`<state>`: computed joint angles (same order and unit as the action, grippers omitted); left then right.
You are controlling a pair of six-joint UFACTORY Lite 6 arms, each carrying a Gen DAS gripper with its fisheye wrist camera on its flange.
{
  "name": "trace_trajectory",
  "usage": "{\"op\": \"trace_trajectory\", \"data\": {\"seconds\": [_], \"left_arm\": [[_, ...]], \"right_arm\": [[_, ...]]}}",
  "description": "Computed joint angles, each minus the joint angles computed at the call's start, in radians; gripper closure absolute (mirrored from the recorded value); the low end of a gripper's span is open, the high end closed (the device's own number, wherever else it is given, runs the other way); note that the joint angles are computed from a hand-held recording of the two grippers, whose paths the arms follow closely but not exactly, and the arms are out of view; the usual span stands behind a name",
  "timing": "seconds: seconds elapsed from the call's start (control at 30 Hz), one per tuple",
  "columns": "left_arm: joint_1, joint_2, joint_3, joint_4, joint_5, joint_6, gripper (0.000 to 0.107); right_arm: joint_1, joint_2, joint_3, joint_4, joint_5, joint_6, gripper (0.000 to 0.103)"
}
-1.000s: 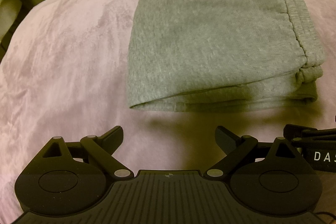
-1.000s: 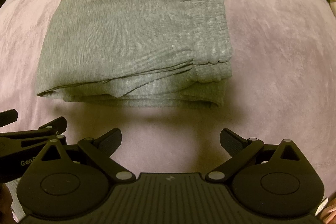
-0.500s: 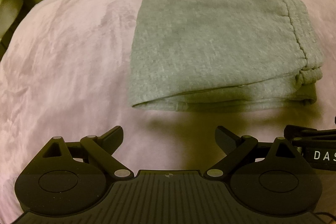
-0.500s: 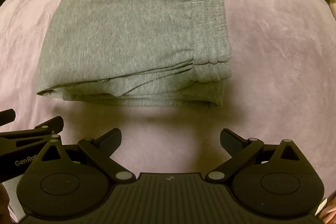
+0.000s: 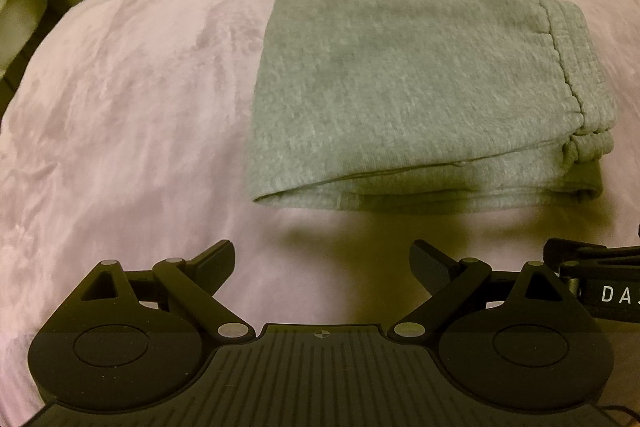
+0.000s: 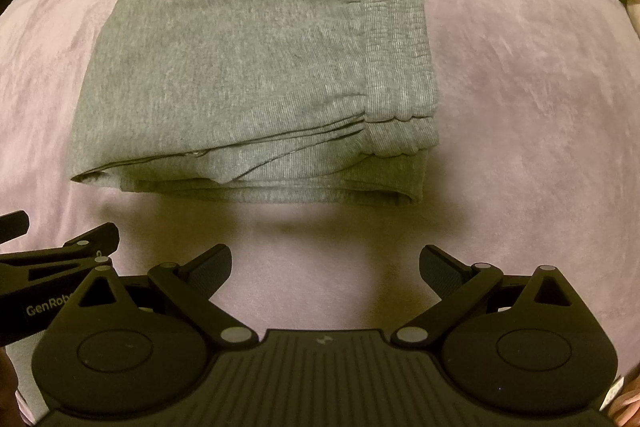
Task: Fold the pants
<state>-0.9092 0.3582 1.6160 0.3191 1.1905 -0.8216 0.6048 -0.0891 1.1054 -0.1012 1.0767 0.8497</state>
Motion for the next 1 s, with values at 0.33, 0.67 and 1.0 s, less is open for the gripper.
{"op": "trace_trajectory", "data": {"seconds": [0.33, 0.67, 1.0], "left_arm": [[-0.010, 0.005, 0.016, -0.010, 0.002, 0.006, 0.009], [-0.009, 0.017, 0.035, -0.016, 0.014, 0.009, 0.009], [-0.019, -0.003, 0.010, 0.007, -0.005, 0.002, 0.009]], "right_arm": [[0.009, -0.013, -0.002, -0.006, 0.010, 0.022, 0.003], [0.002, -0.024, -0.006, -0.004, 0.017, 0.018, 0.003], [0.009, -0.020, 0.001, -0.011, 0.025, 0.025, 0.003]]}}
